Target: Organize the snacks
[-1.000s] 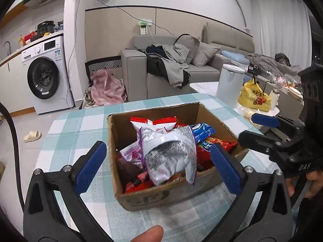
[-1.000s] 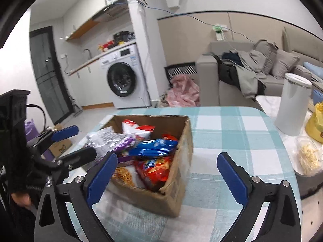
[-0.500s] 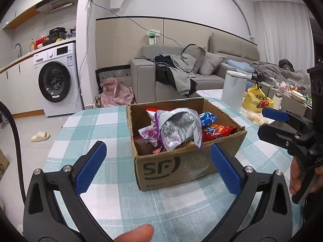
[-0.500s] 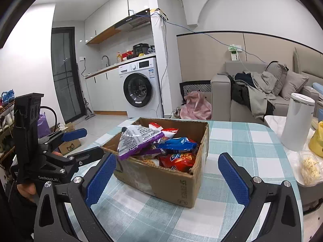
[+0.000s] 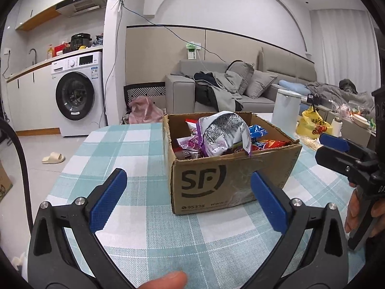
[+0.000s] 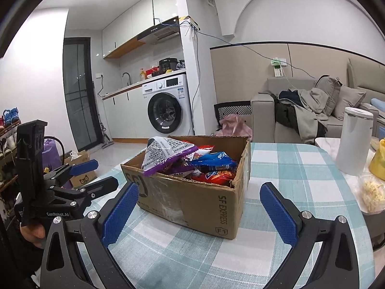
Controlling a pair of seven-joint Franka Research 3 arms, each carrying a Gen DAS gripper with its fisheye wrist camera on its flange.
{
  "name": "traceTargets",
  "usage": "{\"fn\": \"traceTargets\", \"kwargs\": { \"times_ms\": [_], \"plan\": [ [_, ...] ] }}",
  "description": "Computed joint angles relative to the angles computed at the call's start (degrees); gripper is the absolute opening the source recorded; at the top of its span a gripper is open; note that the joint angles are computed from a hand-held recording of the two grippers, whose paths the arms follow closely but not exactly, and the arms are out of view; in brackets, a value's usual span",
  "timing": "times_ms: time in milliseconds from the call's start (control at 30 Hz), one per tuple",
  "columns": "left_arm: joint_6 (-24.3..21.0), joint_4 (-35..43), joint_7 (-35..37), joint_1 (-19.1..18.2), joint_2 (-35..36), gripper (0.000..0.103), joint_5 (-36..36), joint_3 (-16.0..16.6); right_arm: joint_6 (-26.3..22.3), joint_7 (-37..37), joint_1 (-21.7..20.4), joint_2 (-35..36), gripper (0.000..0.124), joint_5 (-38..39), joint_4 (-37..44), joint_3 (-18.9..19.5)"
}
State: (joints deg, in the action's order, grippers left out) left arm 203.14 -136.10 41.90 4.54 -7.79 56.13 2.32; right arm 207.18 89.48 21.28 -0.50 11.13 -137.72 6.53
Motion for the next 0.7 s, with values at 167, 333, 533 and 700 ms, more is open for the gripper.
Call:
{"fn": "traceTargets", "kwargs": {
  "times_ms": [167,333,533,700],
  "plan": [
    [0.24,-2.23,7.02,0.98,0.01,0.102,-7.06,-2.06,3.08,-2.85,0.46,0.53,0.103,2.61,-0.89,0.54],
    [0.88,-3.04,10.32,0.49,0.41,0.102,-10.35,-2.33,5.08,-5.72,1.07,1.23,0.103,5.23,-0.99,0.83],
    [2.63,-4.11,13.52,0.66,1.5,0.102,-15.0,-3.02,6.15,-5.77,1.1,1.62,0.103,4.85,-1.16,0.76],
    [2.99,-4.77,15.34,0.8,1.35,0.102,-17.71,-3.56,5.57,-5.58,0.99,1.56,0.103,4.86,-1.17,0.7]
  ]
}}
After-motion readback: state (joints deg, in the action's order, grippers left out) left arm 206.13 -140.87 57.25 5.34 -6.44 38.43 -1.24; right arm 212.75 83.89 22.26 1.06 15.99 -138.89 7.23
